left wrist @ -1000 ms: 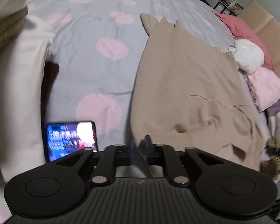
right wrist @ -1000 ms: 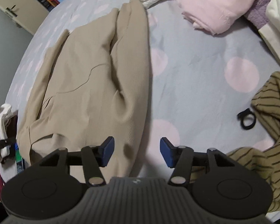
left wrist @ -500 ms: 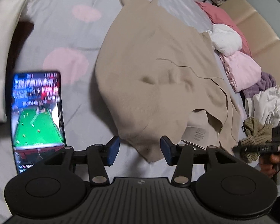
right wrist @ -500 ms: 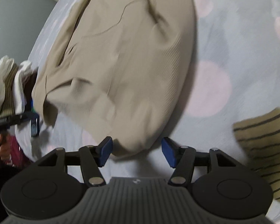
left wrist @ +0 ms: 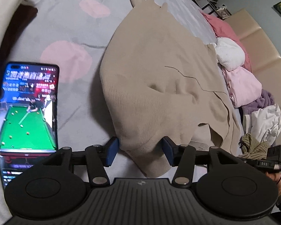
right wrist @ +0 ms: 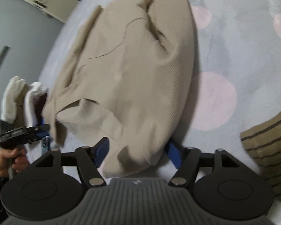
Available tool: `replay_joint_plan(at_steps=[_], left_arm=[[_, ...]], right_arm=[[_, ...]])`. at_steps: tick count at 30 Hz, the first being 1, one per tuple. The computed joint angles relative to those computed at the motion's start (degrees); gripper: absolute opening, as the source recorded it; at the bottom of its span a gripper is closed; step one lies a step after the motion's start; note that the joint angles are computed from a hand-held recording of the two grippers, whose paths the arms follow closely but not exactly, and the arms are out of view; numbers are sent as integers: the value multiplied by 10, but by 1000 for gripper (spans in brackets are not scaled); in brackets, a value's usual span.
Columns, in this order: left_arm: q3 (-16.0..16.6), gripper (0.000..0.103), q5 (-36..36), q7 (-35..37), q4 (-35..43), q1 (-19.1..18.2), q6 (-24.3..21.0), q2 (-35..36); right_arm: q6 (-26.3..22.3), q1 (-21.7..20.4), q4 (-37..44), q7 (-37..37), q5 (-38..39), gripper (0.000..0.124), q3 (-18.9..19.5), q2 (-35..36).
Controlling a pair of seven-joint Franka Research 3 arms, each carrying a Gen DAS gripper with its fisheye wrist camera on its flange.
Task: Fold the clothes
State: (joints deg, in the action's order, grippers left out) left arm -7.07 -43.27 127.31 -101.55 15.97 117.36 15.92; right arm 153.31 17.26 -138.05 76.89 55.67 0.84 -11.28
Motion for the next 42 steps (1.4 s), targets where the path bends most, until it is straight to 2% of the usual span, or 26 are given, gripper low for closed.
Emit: replay_joint_plan(at_steps=[2, 5, 6, 7, 8, 10, 14, 18, 21, 24, 26, 28, 30, 31, 32, 34, 36, 39, 40, 42], left_arm=[[-2, 49, 0, 6, 3, 0, -4, 6], [-5, 44, -4, 13, 9, 1, -7, 11], [-6, 31, -9, 12, 15, 2, -13, 15], [-7, 19, -10, 8, 26, 4, -26, 22], [-8, 12, -6, 3, 40, 5, -43, 30], [-11, 8, -5, 0, 55, 8, -60, 35], [-15, 5, -15, -5, 85, 18, -108, 41], [-16, 5, -51, -15, 118, 39, -166, 44], [-13, 5, -69, -28, 143, 52, -217, 43], [-7, 5, -29, -31, 161, 46, -249, 42], [-4, 5, 20, -19, 153, 29, -237, 40], [-3, 10, 68, -12, 136, 9, -217, 42], [0, 13, 114, -26, 120, -7, -200, 43], [1, 15, 137, -32, 115, -13, -196, 41], [1, 19, 156, -31, 112, -17, -193, 37], [0, 19, 174, -9, 96, -21, -165, 17], [0, 20, 180, 17, 76, -27, -109, -7], [-1, 31, 159, 31, 70, -31, -39, -14], [-2, 38, 148, 34, 74, -32, -23, -11], [-7, 40, 124, 38, 85, -32, -3, -1]], right_arm=[[10, 8, -7, -33, 36, 77, -3, -1], [0, 1, 1, -10, 25, 77, -2, 6], [-12, -4, 9, 12, 9, 77, -2, 9], [-24, -10, 16, 34, -6, 71, -2, 13], [-36, -14, 24, 50, -17, 49, -3, 16], [-57, -18, 38, 55, -15, 11, -7, 22], [-97, -25, 58, 23, -10, 9, -15, 7], [-96, -24, 60, -40, 85, 8, -36, -44], [-115, -37, 55, -8, 86, 8, -46, -83], [-151, -51, 51, 45, 28, 8, -43, -83], [-175, -63, 53, 100, -37, 8, -31, -60], [-195, -75, 63, 174, -136, 14, -7, -30], [-236, -79, 85, 227, -239, 15, 10, -4], [-250, -77, 95, 230, -274, 21, 14, 1], [-256, -74, 100, 230, -302, 35, 17, 2], [-216, -73, 91, 233, -329, 46, 18, -14], [-164, -74, 79, 242, -343, 48, 18, -25], [-91, -81, 61, 275, -357, 55, 20, -32], [-73, -85, 58, 292, -371, 56, 23, -30], [-58, -92, 52, 310, -399, 56, 24, -28]])
